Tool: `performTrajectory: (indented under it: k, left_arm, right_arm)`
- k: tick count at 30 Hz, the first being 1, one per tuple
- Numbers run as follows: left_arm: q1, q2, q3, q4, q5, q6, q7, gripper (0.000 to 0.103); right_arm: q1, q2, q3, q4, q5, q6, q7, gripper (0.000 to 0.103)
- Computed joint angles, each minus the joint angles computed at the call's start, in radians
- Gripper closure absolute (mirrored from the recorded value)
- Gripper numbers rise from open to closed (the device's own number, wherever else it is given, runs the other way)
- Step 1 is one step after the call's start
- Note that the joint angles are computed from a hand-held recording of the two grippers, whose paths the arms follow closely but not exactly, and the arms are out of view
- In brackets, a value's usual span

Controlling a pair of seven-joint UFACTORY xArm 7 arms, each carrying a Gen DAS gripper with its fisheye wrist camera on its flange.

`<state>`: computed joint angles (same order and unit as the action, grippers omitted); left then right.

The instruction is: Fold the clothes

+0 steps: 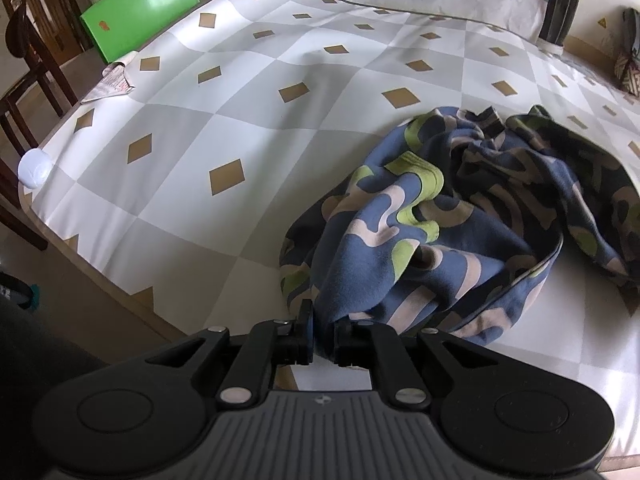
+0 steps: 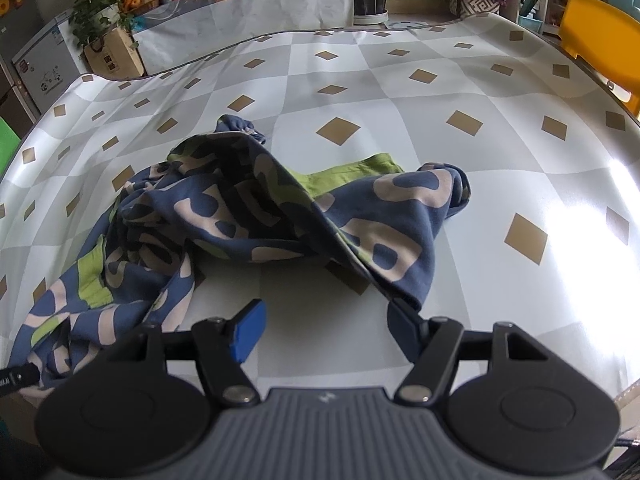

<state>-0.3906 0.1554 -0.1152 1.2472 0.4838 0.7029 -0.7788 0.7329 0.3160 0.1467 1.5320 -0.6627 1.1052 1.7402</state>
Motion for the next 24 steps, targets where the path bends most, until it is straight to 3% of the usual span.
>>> performTrajectory:
  k: [6,24]
  left_arm:
    - [-0.003,-0.016,-0.003,-0.001,0.02,-0.015,-0.01,0.086]
    - [-0.049,0.005,-0.031,0.065,-0.01,-0.04,0.065,0.084]
  right_arm:
    - [0.017,0.024,0.0,0.045,-0.016,0.03,-0.041,0.036]
    - [0.039,0.037,-0.017,0.111,-0.005,0.041,-0.059,0.032]
